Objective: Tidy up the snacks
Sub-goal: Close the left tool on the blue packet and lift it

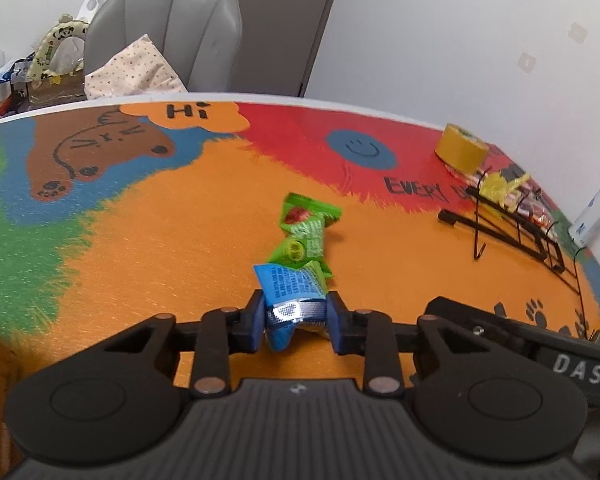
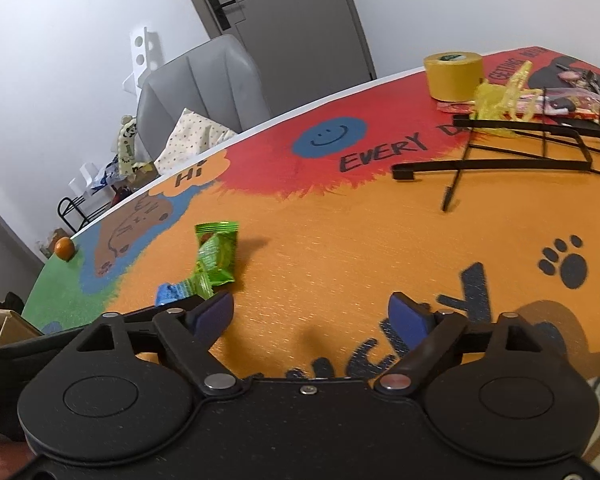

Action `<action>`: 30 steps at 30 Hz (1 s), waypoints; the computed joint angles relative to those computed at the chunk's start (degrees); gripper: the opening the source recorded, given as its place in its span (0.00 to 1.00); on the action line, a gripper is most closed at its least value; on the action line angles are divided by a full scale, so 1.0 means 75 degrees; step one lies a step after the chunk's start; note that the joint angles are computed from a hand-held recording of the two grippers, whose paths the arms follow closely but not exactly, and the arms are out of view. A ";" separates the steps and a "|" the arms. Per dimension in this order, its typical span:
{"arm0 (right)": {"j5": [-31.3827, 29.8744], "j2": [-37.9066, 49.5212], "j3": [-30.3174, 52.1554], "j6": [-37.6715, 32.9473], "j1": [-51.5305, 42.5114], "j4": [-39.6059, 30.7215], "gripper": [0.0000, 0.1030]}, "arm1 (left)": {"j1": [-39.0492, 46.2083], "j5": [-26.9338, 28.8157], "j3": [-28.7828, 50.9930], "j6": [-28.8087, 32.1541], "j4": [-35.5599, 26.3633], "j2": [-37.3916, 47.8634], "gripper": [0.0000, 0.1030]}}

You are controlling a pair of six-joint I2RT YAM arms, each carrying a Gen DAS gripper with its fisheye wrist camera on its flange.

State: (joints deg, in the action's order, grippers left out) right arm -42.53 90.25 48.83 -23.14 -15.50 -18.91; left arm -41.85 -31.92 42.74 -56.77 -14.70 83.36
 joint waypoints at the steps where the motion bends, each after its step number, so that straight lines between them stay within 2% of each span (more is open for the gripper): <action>1: 0.0029 -0.0042 -0.0039 0.0047 0.0072 0.0060 0.86 | 0.0004 -0.0083 -0.0056 -0.0017 -0.0032 -0.0118 0.29; 8: 0.0242 -0.0158 -0.0145 0.0392 0.0600 0.0320 0.87 | 0.0158 -0.0479 -0.0391 -0.0118 -0.0158 -0.0733 0.29; 19: 0.0628 -0.0110 -0.0168 0.1020 0.1391 0.0788 0.86 | 0.0686 -0.0353 -0.0827 -0.0215 -0.0019 -0.1159 0.29; 26: 0.0788 0.0091 -0.0028 0.1599 0.1915 0.1126 0.86 | 0.0882 -0.0650 -0.1024 -0.0577 -0.0062 -0.1362 0.29; 30: 0.0957 0.0261 0.0099 0.1795 0.2241 0.1206 0.81 | 0.0920 -0.0841 -0.1037 -0.0782 -0.0164 -0.1397 0.29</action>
